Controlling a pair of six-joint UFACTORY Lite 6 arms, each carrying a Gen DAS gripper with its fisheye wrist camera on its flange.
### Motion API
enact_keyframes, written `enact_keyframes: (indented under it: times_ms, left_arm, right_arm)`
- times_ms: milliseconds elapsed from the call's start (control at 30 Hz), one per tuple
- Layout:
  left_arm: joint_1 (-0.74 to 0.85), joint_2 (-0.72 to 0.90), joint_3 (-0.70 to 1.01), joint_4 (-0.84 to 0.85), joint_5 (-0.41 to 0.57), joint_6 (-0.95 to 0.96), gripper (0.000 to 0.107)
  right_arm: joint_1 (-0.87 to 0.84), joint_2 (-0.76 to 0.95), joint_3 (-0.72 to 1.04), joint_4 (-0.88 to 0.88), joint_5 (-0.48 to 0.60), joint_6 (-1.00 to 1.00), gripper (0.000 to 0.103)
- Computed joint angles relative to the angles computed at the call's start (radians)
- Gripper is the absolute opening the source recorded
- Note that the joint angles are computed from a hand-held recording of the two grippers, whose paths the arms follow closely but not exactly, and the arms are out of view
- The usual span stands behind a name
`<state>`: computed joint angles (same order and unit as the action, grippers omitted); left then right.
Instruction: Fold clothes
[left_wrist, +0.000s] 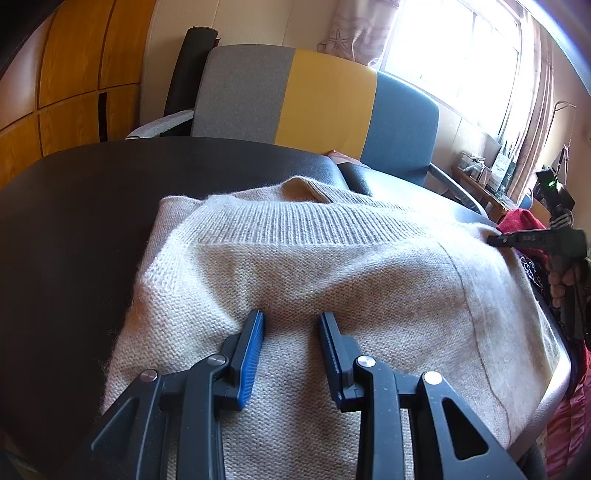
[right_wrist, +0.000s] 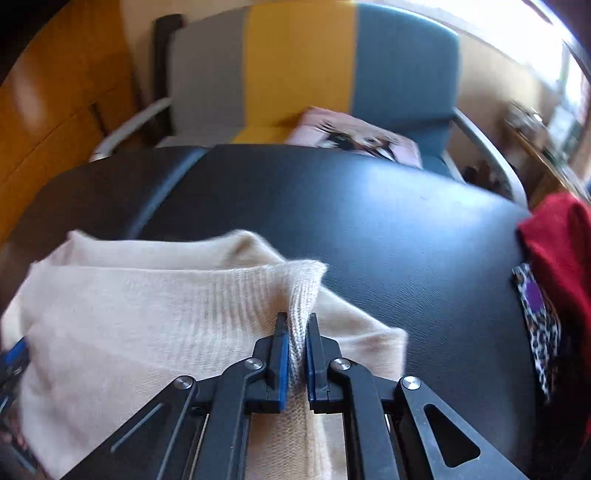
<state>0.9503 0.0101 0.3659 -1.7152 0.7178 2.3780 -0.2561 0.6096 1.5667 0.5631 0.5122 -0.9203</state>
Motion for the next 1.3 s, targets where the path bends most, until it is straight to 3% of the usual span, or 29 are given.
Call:
enact_keyframes:
  times_ms: [133,167,200,233,267,367,467,567,633,700,867,967,1000,1067,1133,1233,1300]
  left_arm:
    - [-0.015,-0.005,0.009,0.014,-0.017,-0.020,0.031]
    - [-0.020,-0.006,0.014,0.023,-0.023,-0.034,0.031]
    - [-0.028,-0.011,0.024,0.045,-0.035,-0.066,0.031]
    - [-0.039,-0.016,0.035,0.065,-0.049,-0.098,0.031]
    - [-0.056,-0.028,0.049,0.097,-0.071,-0.152,0.031]
    - [-0.107,-0.070,0.085,0.186,-0.128,-0.317,0.031]
    - [-0.155,-0.105,0.087,0.155,-0.157,-0.337,0.031]
    - [-0.223,-0.117,0.058,0.072,-0.219,-0.260,0.032]
    - [-0.248,-0.142,0.012,-0.028,-0.252,-0.134,0.034]
    - [-0.205,-0.169,-0.030,-0.024,-0.237,-0.069,0.035]
    - [-0.118,-0.158,-0.040,0.035,-0.203,-0.030,0.039]
    - [-0.283,-0.238,-0.018,0.110,-0.399,-0.239,0.040]
    - [-0.319,-0.281,-0.023,0.172,-0.423,-0.344,0.036]
    - [-0.342,-0.420,-0.062,0.327,-0.344,-0.553,0.036]
    - [-0.402,-0.594,-0.109,0.467,-0.241,-0.731,0.037]
    - [-0.675,-0.779,-0.160,0.589,-0.255,-0.946,0.037]
    - [-0.885,-0.754,-0.148,0.600,-0.327,-1.009,0.038]
  right_arm:
    - [-0.017,-0.011,-0.085,0.148,-0.061,-0.117,0.013]
    - [-0.028,-0.016,-0.087,0.163,-0.045,-0.117,0.018]
    - [-0.037,-0.025,-0.090,0.174,-0.035,-0.117,0.026]
    - [-0.043,-0.040,-0.096,0.180,-0.035,-0.120,0.049]
    - [-0.050,-0.055,-0.101,0.186,-0.036,-0.122,0.056]
    - [-0.087,-0.146,-0.151,0.330,0.005,-0.246,0.056]
    - [-0.140,-0.187,-0.182,0.422,0.165,-0.364,0.059]
    - [-0.147,-0.242,-0.302,0.389,0.217,-0.436,0.059]
    - [-0.155,-0.287,-0.433,0.370,0.164,-0.493,0.060]
    - [-0.218,-0.385,-0.600,0.470,0.153,-0.670,0.063]
    - [-0.487,-0.580,-0.877,0.530,0.324,-1.023,0.064]
    - [-0.629,-0.636,-0.911,0.438,0.456,-1.033,0.073]
    - [-0.676,-0.642,-0.904,0.396,0.509,-1.015,0.076]
    - [-0.763,-0.601,-0.841,0.317,0.632,-0.960,0.084]
    - [-0.829,-0.531,-0.764,0.255,0.738,-0.934,0.086]
    - [-0.891,-0.484,-0.726,0.194,0.794,-0.940,0.086]
    - [-0.909,-0.460,-0.725,0.182,0.793,-0.949,0.086]
